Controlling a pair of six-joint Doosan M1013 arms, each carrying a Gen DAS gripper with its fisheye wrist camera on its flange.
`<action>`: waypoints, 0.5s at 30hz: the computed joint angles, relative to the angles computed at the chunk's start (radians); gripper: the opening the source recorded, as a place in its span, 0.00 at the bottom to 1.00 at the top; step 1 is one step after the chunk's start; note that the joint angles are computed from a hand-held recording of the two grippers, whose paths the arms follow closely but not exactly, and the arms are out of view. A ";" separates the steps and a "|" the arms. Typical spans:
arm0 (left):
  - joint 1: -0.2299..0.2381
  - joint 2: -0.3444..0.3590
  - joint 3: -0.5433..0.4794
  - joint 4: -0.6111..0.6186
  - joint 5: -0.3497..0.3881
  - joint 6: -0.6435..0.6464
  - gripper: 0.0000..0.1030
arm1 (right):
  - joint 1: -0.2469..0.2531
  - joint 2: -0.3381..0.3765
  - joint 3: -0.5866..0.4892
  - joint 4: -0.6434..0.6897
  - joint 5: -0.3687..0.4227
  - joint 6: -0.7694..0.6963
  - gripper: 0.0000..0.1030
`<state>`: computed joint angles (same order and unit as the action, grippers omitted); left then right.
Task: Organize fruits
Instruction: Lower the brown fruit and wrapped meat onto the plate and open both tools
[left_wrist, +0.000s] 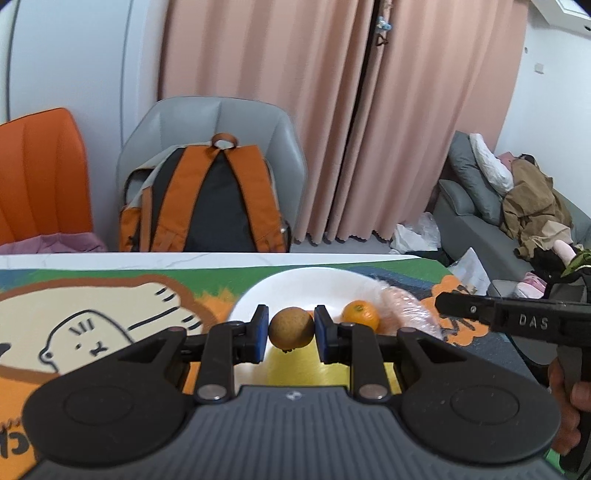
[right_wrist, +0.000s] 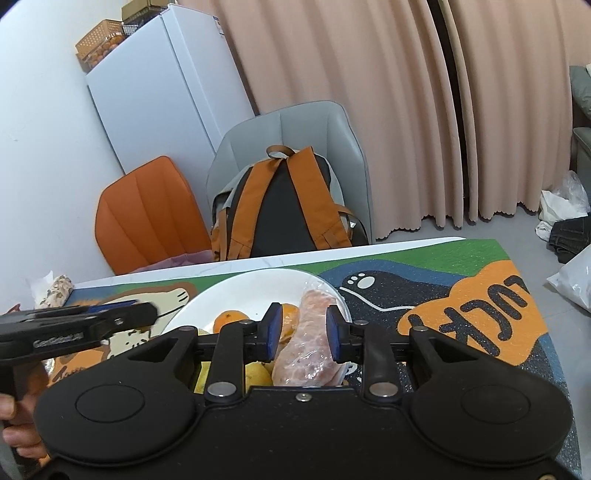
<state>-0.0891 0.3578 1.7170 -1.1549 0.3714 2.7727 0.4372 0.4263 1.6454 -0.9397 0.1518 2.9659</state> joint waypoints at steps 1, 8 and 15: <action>-0.005 0.001 -0.002 0.002 0.002 0.001 0.24 | 0.001 -0.003 0.004 -0.025 -0.004 0.026 0.26; -0.030 0.015 -0.019 0.021 0.025 -0.004 0.24 | 0.004 -0.026 0.036 -0.190 -0.008 0.208 0.27; -0.045 0.019 -0.023 0.052 0.001 -0.072 0.27 | 0.006 -0.039 0.060 -0.262 -0.009 0.299 0.30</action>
<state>-0.1345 0.3771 1.6939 -1.1032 0.3721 2.7011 0.4428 0.3876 1.7050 -1.2013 0.1427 3.2647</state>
